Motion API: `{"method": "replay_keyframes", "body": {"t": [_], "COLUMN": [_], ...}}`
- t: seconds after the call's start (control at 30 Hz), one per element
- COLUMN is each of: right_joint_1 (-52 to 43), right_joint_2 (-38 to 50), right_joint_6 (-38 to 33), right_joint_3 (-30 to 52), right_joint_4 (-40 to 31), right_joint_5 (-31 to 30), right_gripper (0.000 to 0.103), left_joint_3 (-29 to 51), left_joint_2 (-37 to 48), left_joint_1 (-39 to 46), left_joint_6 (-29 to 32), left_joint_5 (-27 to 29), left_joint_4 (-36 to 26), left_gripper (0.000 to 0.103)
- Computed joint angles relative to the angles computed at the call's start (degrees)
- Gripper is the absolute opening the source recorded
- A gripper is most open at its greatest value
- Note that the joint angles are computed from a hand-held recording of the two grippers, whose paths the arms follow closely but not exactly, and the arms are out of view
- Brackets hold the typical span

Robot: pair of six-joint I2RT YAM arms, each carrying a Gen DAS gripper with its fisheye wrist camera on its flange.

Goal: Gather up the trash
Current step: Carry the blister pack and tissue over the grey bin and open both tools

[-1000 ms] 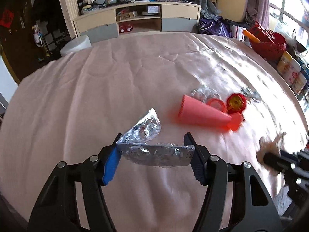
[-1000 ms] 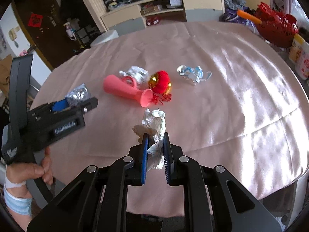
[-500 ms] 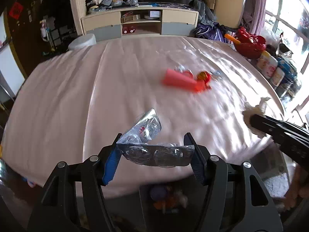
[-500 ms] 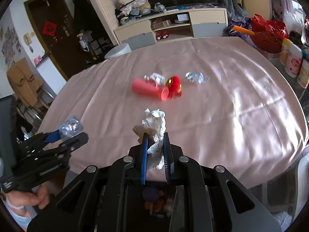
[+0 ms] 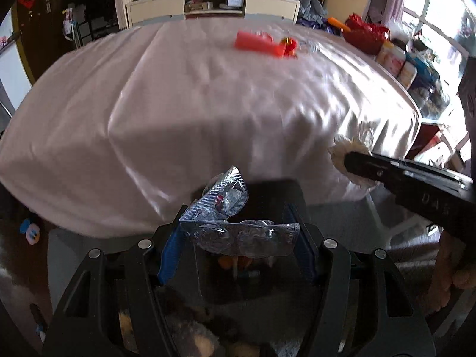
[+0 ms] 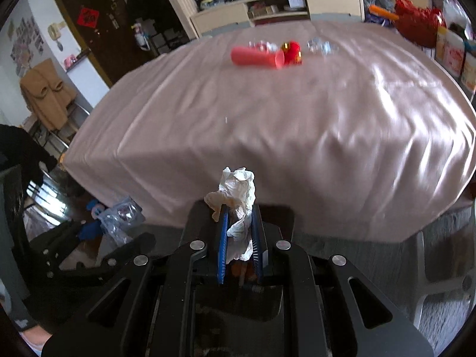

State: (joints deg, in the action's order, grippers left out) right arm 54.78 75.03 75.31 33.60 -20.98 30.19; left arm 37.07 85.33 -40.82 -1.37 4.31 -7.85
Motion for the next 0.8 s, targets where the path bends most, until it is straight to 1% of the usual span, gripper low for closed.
{"method": "replay_keyframes", "body": {"t": [0.13,0.2,0.3,0.4,0.53,0.6,0.8], "right_joint_1": [2.6,2.3,2.5,1.5,0.4,0.1,-0.3], "right_joint_2": [3.6,5.9,10.8,12.5,13.3,13.4,14.3], "right_joint_6": [3.6,3.4,2.4,1.0,-0.1,-0.3,0.0], "right_joint_3": [-0.6,-0.7,1.2,0.9,0.7,0.9,2.1], "right_joint_4": [1.6,3.2,3.1,5.7,7.7,8.1,6.6], "right_joint_5": [-0.8,-2.9,-4.6,-7.2,-9.2,-9.7,-9.9], "right_gripper": [0.016,0.016,0.016,0.016,0.016,0.018,0.019], "left_joint_3": [-4.5,-6.0,-5.9,-5.2,-5.6,-5.3,-4.0], "left_joint_2": [1.7,3.5,6.9,9.0,8.5,8.8,9.9], "left_joint_1": [0.3,0.2,-0.1,0.7,1.1,1.4,1.8], "left_joint_6": [-1.9,-2.1,-2.1,-2.4,-1.5,-1.3,-1.1], "left_joint_5": [3.2,4.0,2.9,3.6,3.9,4.1,4.5], "left_joint_4": [3.0,5.3,6.9,7.0,6.8,6.3,4.6], "left_gripper": [0.060,0.060,0.060,0.060,0.061,0.061,0.061]}}
